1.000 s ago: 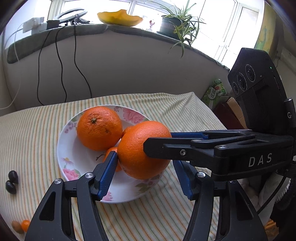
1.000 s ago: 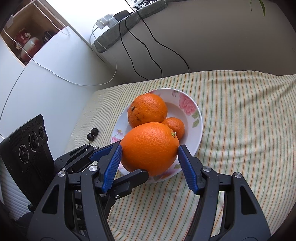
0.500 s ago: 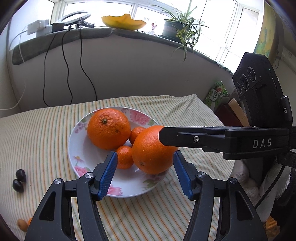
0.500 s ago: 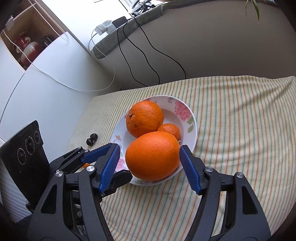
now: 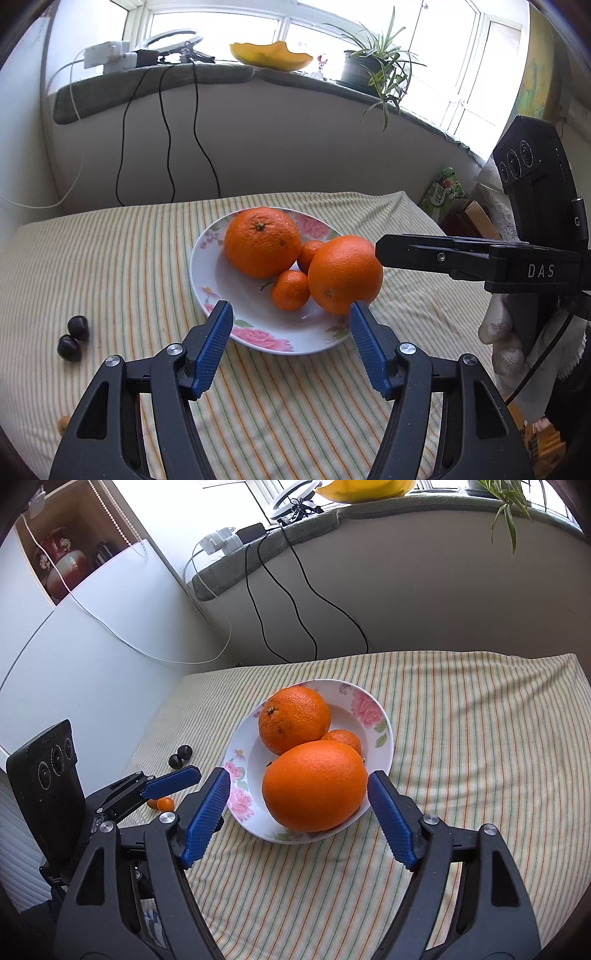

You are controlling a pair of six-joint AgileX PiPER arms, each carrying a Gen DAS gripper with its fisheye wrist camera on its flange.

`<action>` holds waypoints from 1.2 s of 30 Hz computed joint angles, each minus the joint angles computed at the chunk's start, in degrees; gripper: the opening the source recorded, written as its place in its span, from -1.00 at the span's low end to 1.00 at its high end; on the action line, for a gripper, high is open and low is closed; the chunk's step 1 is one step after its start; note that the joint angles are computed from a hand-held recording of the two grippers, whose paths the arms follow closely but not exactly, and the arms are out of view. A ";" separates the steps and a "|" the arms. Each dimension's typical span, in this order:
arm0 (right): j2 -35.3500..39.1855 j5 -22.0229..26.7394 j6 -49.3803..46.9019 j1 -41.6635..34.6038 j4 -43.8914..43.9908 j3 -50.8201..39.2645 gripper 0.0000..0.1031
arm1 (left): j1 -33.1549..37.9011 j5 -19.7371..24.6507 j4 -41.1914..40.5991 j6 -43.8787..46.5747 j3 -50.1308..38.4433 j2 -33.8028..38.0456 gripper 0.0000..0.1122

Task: Organize fruits
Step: 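Lower the orange into the plate and open both tools, then move both tools to the kiwis lying on the tablecloth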

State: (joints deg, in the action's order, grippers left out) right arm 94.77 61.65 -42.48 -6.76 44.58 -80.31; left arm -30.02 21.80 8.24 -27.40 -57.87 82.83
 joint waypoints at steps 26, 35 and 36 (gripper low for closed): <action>-11.75 -6.64 -9.24 14.65 0.87 13.06 0.57 | 20.43 5.29 -4.86 6.57 24.52 -27.37 0.15; -12.26 -5.60 -10.96 23.59 0.42 16.46 0.42 | 26.00 9.39 -18.61 20.16 30.13 -34.59 -0.13; -12.18 -5.71 -11.18 24.76 0.23 16.94 0.39 | 25.90 9.81 -19.43 20.67 30.61 -35.19 -0.14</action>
State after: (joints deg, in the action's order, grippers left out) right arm 82.59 55.94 -53.66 18.00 44.81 -63.37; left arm -4.12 31.61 -11.19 -6.73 -27.26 47.63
